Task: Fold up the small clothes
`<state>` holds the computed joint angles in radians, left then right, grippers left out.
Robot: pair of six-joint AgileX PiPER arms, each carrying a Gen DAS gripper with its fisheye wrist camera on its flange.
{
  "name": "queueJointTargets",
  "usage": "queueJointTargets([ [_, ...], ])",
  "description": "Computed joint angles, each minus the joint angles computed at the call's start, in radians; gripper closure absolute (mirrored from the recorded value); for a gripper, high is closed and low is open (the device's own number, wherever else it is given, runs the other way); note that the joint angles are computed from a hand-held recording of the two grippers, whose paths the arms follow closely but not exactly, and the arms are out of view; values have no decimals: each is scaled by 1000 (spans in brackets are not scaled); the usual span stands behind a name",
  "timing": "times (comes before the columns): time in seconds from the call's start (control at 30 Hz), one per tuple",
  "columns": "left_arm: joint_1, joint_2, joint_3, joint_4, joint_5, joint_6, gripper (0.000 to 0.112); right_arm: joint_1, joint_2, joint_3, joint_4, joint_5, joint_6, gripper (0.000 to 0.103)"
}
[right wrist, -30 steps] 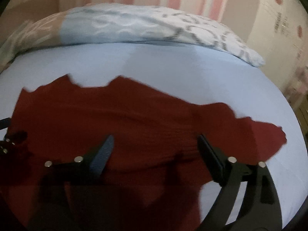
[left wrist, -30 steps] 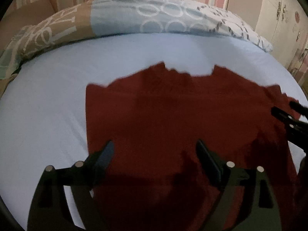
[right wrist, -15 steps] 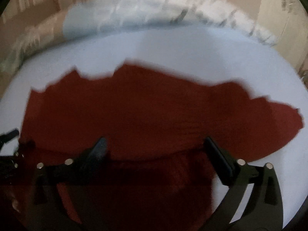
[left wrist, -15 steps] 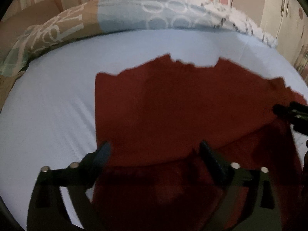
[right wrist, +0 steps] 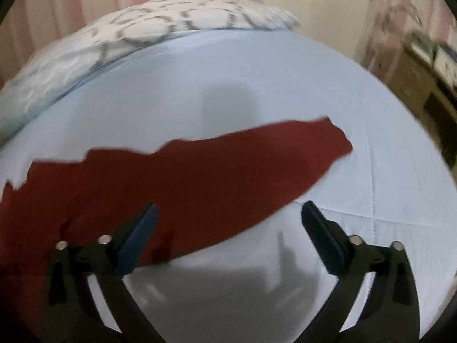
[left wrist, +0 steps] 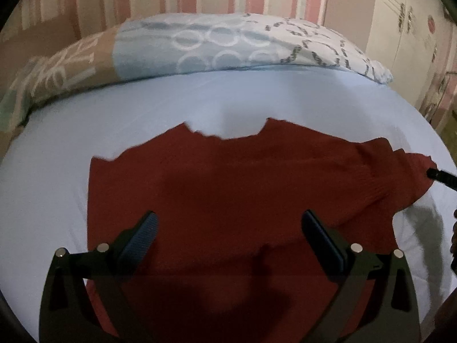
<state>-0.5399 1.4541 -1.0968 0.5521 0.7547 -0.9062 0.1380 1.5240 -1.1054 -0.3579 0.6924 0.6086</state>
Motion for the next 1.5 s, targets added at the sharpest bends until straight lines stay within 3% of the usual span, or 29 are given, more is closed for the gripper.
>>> queueJointTargets([
  [0.13,-43,85,-84,27,33,-3,12,-124,50,-30,71,-31,-92,13],
  [0.27,-70,137,-123,57,42,-34,12,-245,144,-92,213,-20,-215,23],
  [0.3,-70,142,-123,53,38,-35,12,-266,159,-97,270,-15,-260,32],
  [0.37,-68,154,-124,41,35,-35,12,-278,176,-71,313,-61,-306,34],
  [0.43,-66,160,-119,29,31,-31,12,-245,164,-48,254,-112,-297,50],
  [0.5,-66,155,-103,35,32,-34,12,-208,162,-47,188,-126,-278,77],
  [0.53,-65,149,-94,35,33,-33,12,-183,161,-49,154,-122,-269,83],
  [0.67,-50,103,-51,36,40,-10,12,-54,82,-12,-94,-136,-68,86],
  [0.77,-28,45,-6,48,40,-10,12,145,-11,-3,-284,-102,88,86],
  [0.83,4,-7,32,38,37,8,12,322,-48,-31,-375,-48,141,86],
  [0.9,43,-62,77,32,32,19,12,456,-10,-117,-369,-2,123,86],
  [1.0,124,-126,133,-4,27,51,12,635,123,-294,-247,62,20,86],
  [1.07,184,-160,163,-46,17,79,12,672,237,-406,-133,108,-69,85],
  [1.17,285,-205,209,-157,-14,177,12,694,397,-528,75,194,-206,66],
  [1.23,317,-221,235,-186,-19,212,12,719,394,-497,95,188,-212,44],
  [1.3,331,-235,261,-217,-38,244,12,735,307,-378,53,128,-173,14],
  [1.4,325,-228,279,-274,-77,273,12,704,161,-225,38,77,-142,11],
  [1.5,245,-186,261,-228,-84,201,12,644,41,-90,66,43,-103,11],
])
